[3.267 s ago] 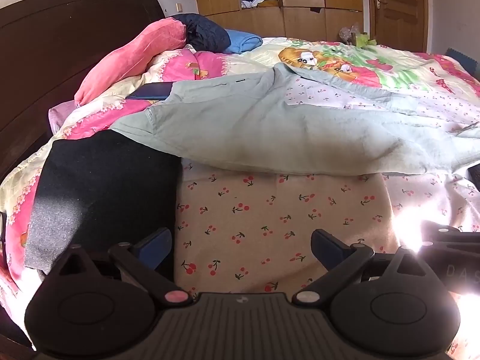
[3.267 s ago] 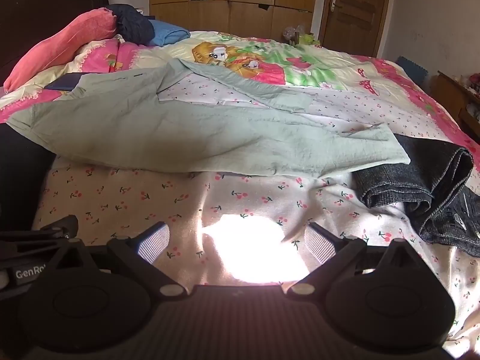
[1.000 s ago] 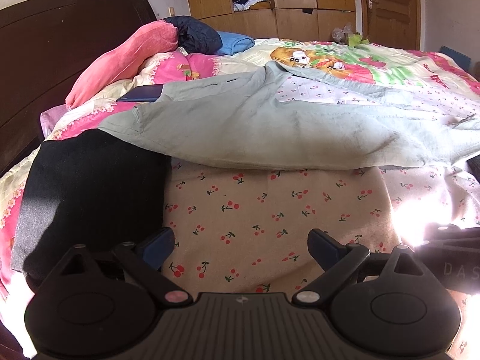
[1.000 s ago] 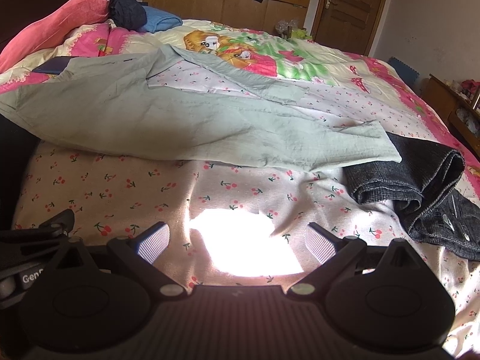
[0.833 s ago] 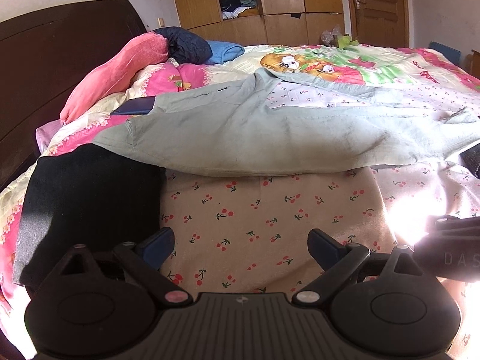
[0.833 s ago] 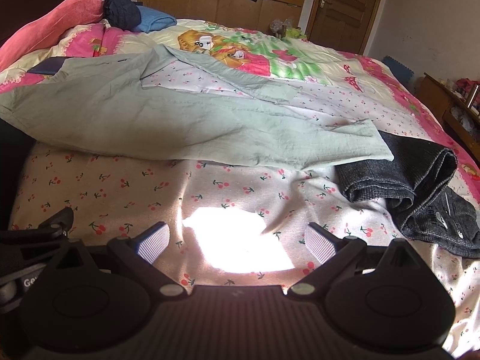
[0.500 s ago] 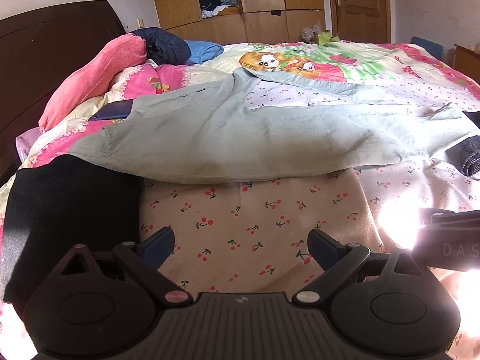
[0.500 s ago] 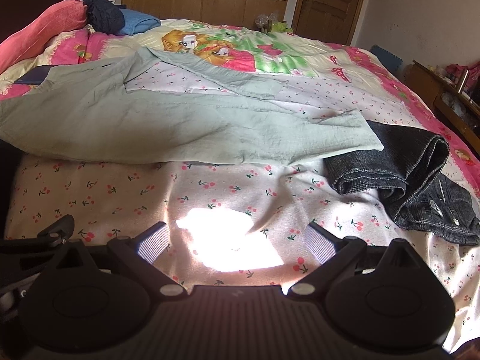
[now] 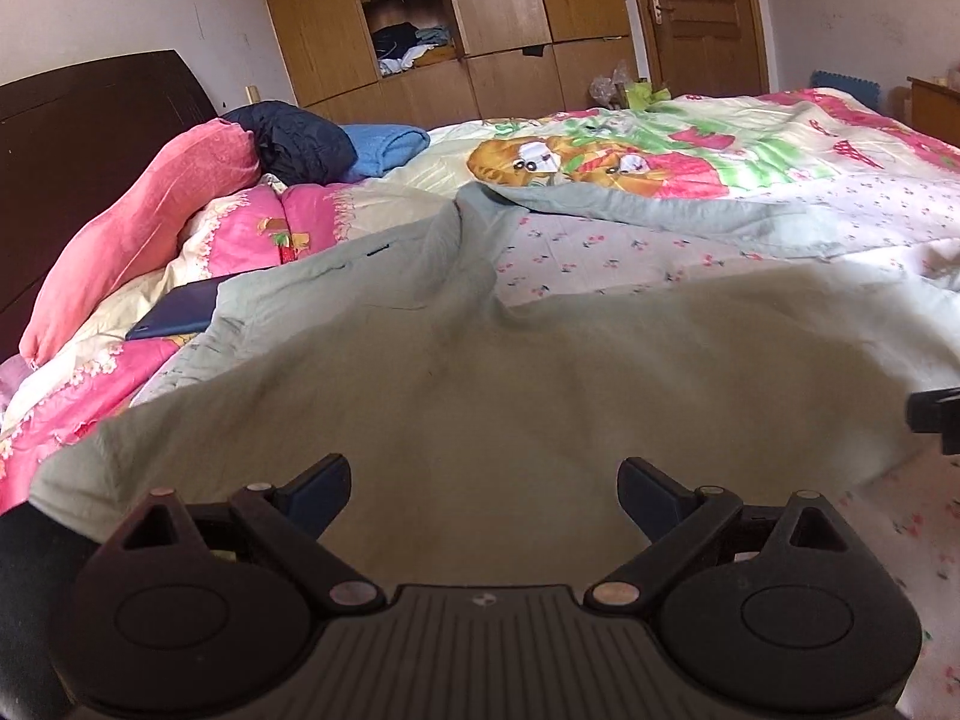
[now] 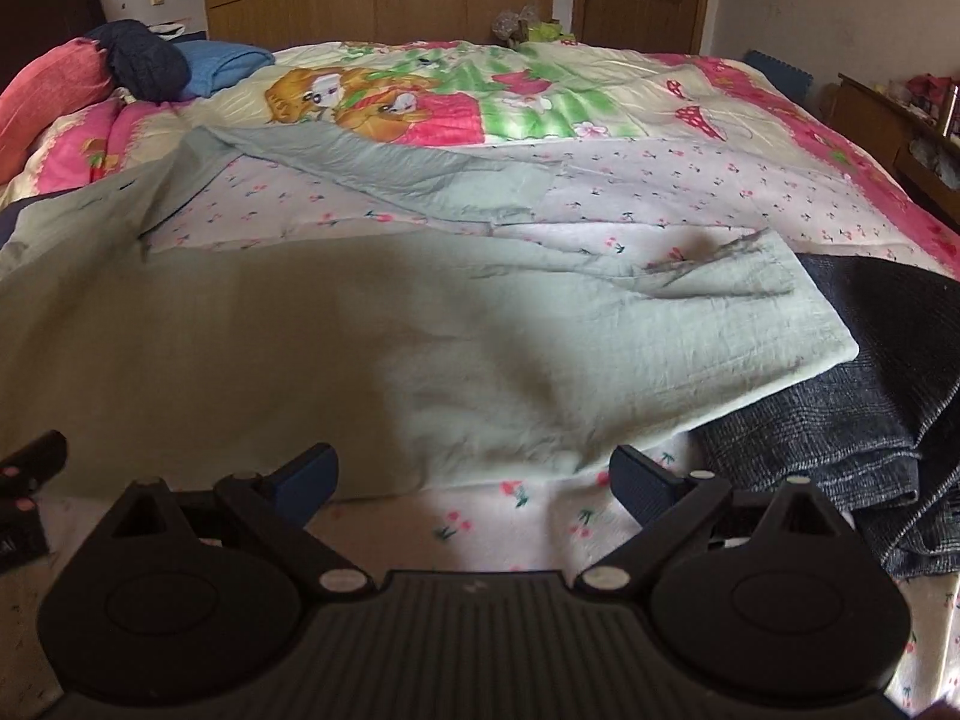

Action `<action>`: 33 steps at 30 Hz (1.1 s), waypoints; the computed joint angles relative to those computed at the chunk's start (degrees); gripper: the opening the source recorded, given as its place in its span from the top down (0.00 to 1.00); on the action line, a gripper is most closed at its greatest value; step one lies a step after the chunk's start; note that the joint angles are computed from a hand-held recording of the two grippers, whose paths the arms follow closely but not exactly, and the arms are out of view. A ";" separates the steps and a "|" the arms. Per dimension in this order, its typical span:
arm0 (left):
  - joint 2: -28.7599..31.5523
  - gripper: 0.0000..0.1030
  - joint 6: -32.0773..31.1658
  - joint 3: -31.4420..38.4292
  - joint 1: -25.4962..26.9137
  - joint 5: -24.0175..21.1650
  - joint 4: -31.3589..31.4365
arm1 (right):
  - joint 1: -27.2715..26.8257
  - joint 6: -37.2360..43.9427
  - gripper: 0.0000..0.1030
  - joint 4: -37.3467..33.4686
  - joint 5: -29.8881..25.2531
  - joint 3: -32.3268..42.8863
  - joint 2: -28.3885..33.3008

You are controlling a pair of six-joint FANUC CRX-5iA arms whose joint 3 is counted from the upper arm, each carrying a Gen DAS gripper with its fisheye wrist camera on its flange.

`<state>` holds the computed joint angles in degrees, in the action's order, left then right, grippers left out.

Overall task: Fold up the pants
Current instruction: 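Lower the right gripper onto the pale green shirt edge and close it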

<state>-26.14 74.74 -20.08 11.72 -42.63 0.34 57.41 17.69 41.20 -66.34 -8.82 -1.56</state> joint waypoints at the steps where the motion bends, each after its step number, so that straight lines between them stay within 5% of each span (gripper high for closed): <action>1: 1.54 0.00 0.81 1.02 -0.13 0.03 -1.50 | -1.29 -0.14 0.06 -0.77 0.40 0.00 0.21; 4: 4.34 0.00 2.82 3.04 -0.19 -1.70 -6.13 | -4.56 -2.56 0.07 -2.41 1.84 -0.88 -0.01; 6: 3.67 0.00 -0.40 1.53 1.95 -1.45 -3.81 | -6.54 -3.03 0.10 -5.12 4.85 -1.70 -1.70; 14: 0.41 0.00 -6.48 1.78 4.10 -1.02 -4.84 | -8.20 -2.77 0.41 -7.22 4.34 -0.52 -4.09; 17: 1.59 0.00 -10.36 2.99 5.49 -2.55 -3.50 | -9.09 -1.05 0.61 -9.57 1.69 1.06 -4.12; 21: 0.69 0.00 -19.69 0.77 9.98 -0.70 5.28 | -6.18 0.01 0.52 -5.47 -0.29 1.24 -5.99; 24: 0.45 0.00 -23.68 -0.15 10.86 2.76 9.12 | -6.21 1.13 0.41 -2.45 3.15 1.99 -5.92; 33: 8.38 0.00 -27.13 0.56 1.91 14.02 16.80 | -21.26 13.67 0.36 -18.03 16.10 18.29 11.79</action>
